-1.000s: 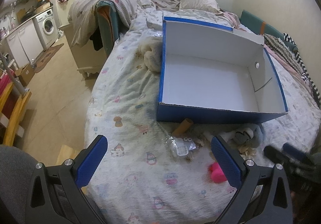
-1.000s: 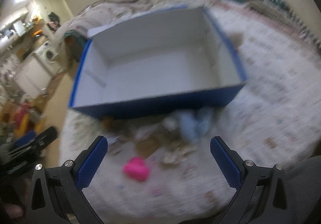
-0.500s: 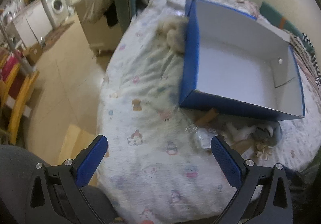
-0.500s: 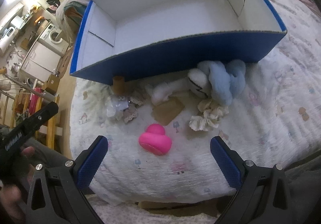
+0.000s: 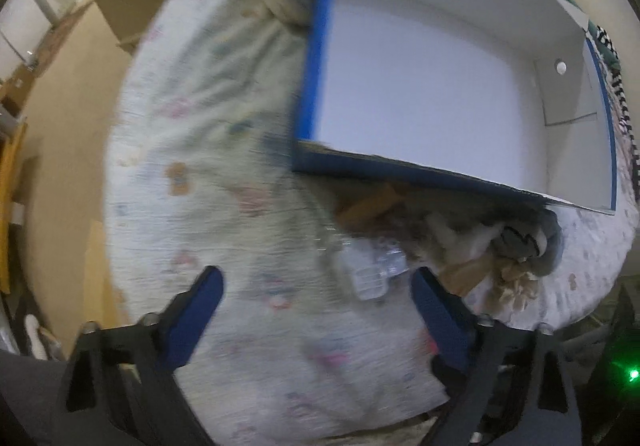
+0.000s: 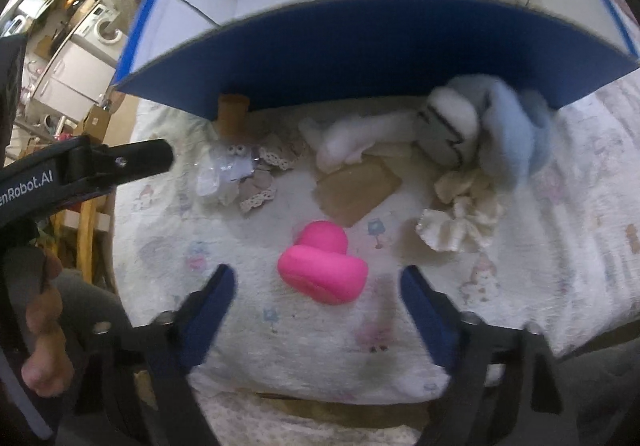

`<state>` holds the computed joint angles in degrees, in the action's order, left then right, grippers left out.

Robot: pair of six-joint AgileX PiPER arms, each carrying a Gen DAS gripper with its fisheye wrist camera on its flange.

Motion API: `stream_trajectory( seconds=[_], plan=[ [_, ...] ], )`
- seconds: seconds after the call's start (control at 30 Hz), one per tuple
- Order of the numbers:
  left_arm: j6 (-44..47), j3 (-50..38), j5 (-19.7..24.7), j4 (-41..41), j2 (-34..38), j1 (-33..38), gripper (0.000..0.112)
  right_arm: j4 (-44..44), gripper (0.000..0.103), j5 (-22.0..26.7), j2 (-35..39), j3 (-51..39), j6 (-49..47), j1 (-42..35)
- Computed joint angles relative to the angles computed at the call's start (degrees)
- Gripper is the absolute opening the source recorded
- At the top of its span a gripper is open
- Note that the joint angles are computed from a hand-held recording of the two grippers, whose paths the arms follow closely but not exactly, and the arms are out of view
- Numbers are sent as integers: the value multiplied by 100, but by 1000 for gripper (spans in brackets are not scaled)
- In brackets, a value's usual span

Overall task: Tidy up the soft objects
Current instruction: 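Grasp the clear plastic bag with the left gripper while the right grasps the pink duck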

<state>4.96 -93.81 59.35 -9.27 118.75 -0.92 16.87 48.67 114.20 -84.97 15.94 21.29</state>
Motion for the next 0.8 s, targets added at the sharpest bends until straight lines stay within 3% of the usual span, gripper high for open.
stream_trajectory(
  seconds=[0.07, 0.2, 0.27, 0.37, 0.8],
  plan=[
    [-21, -228, 147, -107, 264, -55, 70, 18, 81, -19, 78, -37, 53, -23],
    [-205, -443, 185, 47, 600, -179, 68, 191, 67, 23, 214, -178, -56, -110],
    [-157, -476, 190, -29, 692, -187, 46, 311, 67, 34, 240, -193, -115, -161],
    [-87, -519, 281, -259, 768, -111, 25, 465, 50, 92, 317, -255, -314, -240],
    [-10, 226, -210, -31, 11, 219, 23, 950, 50, -218, 13, 197, -923, -523]
  ],
)
